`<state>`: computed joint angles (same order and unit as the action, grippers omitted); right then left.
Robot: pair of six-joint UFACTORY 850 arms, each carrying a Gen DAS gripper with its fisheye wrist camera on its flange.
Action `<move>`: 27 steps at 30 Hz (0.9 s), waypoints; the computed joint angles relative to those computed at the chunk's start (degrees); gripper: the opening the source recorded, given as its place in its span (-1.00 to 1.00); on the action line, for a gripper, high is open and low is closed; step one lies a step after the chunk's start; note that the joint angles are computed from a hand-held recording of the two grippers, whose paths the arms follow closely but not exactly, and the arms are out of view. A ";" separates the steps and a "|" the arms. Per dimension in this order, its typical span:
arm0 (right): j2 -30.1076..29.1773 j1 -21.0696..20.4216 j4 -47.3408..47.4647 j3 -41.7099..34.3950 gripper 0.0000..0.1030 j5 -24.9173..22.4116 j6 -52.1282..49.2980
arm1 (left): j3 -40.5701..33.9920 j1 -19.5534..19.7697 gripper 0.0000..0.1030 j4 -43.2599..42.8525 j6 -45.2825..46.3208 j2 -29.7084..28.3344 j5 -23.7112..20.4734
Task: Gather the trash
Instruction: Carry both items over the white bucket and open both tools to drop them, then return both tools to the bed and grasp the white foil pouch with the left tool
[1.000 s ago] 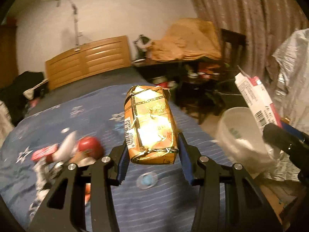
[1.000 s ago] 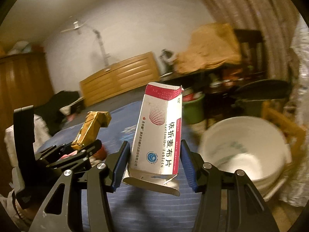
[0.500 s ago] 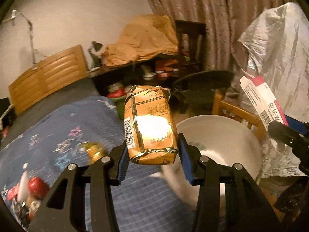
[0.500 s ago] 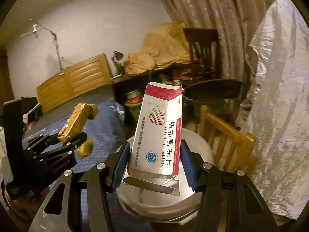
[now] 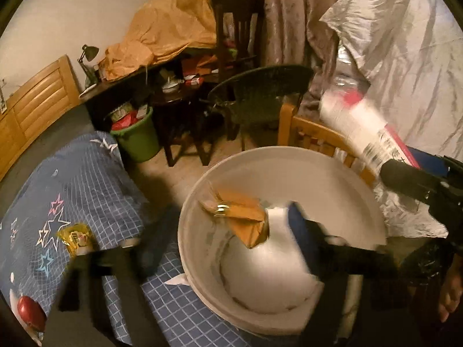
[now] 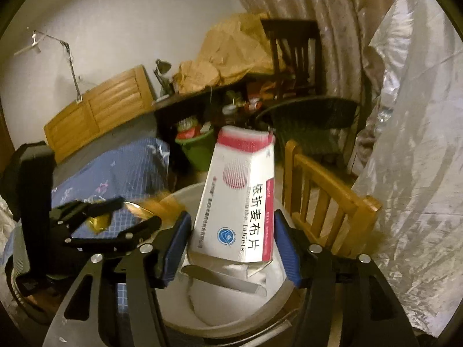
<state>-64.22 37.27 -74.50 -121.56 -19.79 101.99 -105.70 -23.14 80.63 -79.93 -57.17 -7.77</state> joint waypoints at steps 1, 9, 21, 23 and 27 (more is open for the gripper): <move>-1.35 -0.31 3.01 -1.98 0.33 -0.30 -2.73 | -0.18 0.04 0.53 0.55 -0.91 -0.21 -0.45; -1.83 -0.43 -1.30 -1.37 0.33 -0.53 3.69 | 1.62 0.98 0.53 6.92 -10.23 0.74 -2.52; 1.38 2.89 -25.13 5.86 0.31 -4.08 29.27 | 17.51 0.88 0.60 37.71 -47.28 9.38 -13.96; 1.13 4.46 -30.70 6.48 0.31 -7.51 34.52 | 21.82 0.85 0.64 39.06 -50.06 11.49 -18.84; -0.41 7.73 -37.03 5.76 0.31 -13.87 38.82 | 29.41 0.99 0.67 38.67 -51.67 14.86 -26.91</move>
